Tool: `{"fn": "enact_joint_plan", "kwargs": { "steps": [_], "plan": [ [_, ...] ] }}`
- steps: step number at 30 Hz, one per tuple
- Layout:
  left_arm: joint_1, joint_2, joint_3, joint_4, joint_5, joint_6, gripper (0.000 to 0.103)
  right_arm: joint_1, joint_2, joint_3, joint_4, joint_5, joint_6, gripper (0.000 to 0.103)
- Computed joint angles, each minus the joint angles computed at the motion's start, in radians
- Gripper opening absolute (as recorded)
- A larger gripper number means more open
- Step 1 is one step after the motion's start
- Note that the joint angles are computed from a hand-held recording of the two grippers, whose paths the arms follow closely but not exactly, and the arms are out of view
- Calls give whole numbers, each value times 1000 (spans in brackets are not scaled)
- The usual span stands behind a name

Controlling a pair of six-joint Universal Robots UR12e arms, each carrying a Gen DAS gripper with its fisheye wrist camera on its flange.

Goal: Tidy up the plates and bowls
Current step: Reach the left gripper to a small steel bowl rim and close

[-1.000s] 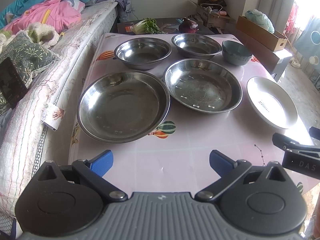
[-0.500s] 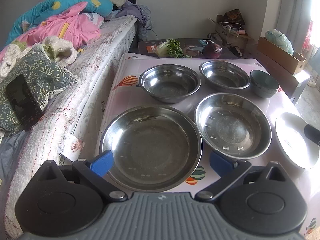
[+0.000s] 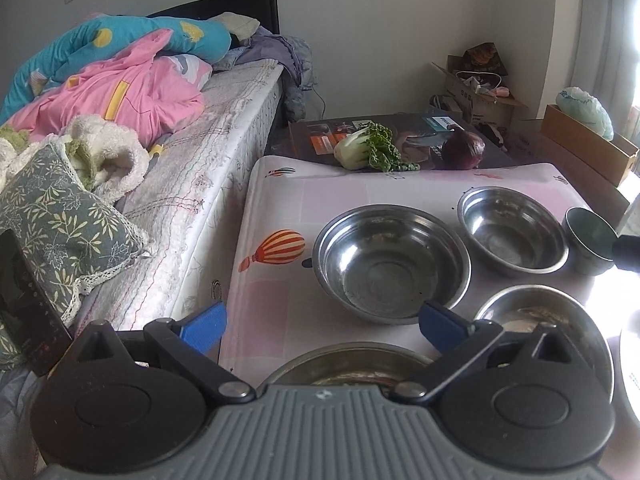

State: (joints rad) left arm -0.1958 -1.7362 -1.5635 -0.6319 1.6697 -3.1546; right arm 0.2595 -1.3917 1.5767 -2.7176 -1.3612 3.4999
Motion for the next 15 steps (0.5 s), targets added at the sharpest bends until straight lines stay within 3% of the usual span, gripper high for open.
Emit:
{"fn": "enact_joint_plan", "kwargs": {
  "steps": [4, 8, 12, 14, 15],
  "plan": [
    [38, -53, 46, -1, -115, -13, 102, -18, 84, -93, 74, 77, 42, 100],
    [49, -105, 103, -49, -127, -17, 94, -13, 145, -170, 159, 87, 34, 79],
    [55, -144, 149, -120, -148, -18, 88, -4, 201, -243, 208, 65, -30, 64],
    [55, -158, 167, -157, -149, -20, 80, -2, 232, -288, 249, 60, -58, 50],
    [55, -166, 178, -182, -150, -22, 77, -2, 245, -306, 269, 64, -67, 49]
  ]
}}
